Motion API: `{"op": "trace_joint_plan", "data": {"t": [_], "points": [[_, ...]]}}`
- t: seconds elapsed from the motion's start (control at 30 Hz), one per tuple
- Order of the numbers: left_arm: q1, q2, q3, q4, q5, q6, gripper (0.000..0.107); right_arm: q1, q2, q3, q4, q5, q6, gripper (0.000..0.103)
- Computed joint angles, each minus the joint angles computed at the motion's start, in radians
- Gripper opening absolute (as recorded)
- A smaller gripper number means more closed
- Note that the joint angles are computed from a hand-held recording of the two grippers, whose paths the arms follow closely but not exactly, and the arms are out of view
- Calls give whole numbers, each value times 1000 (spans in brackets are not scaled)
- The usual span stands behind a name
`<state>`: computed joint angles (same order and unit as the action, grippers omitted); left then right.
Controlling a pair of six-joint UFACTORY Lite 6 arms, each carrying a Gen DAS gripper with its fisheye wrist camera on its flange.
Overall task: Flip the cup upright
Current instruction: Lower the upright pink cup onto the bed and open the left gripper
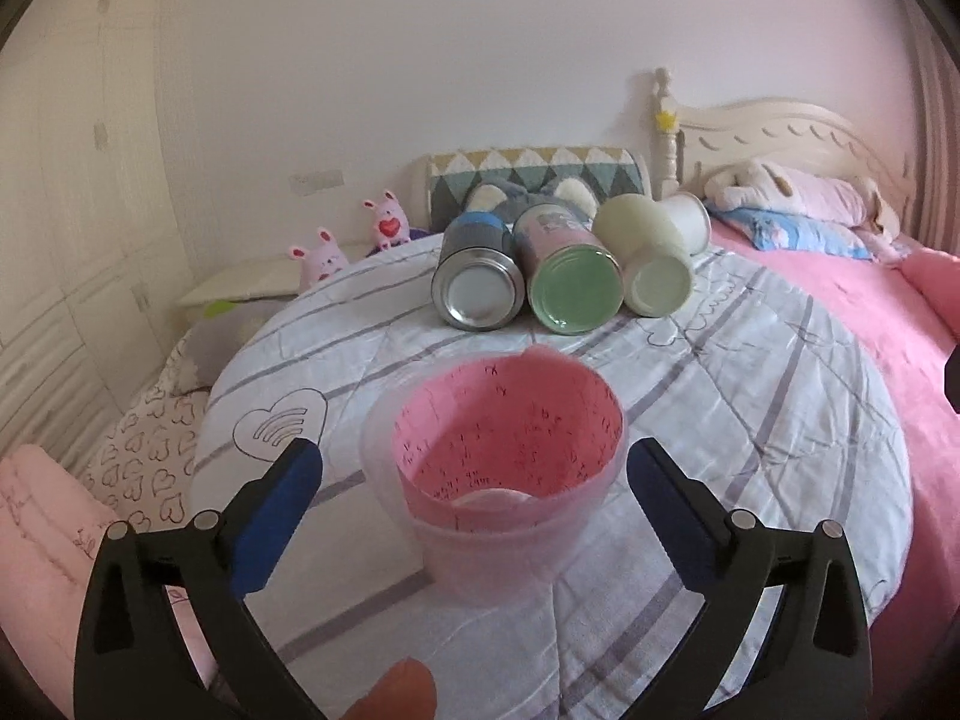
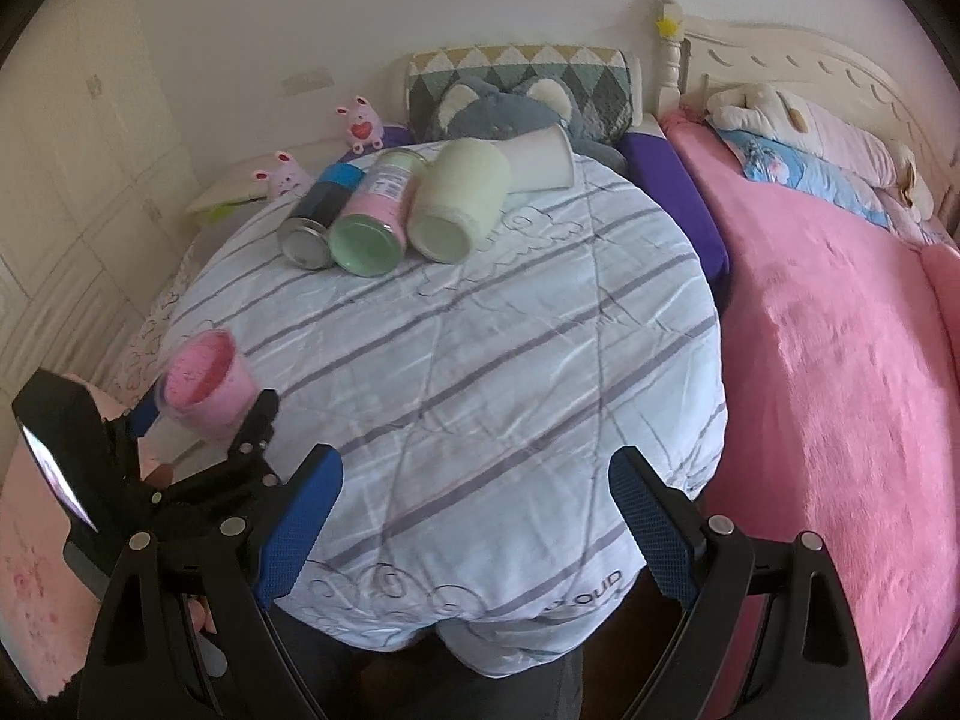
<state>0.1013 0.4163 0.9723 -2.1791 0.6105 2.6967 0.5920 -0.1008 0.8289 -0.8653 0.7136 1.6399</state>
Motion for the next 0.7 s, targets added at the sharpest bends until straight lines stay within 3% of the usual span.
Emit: {"op": "trace_joint_plan", "data": {"t": [0.23, 0.3, 0.5, 0.7], "points": [[46, -95, 48, 375, -127, -387, 103, 67, 10, 72, -42, 69, 32, 92], [63, -136, 72, 561, -160, -578, 103, 82, 7, 85, -58, 85, 44, 92], [151, -223, 160, 1067, -79, -1094, 103, 141, -1, 136, -117, 164, 74, 92], [227, -307, 208, 1318, 9, -1308, 103, 209, -11, 159, -166, 234, 107, 92]]}}
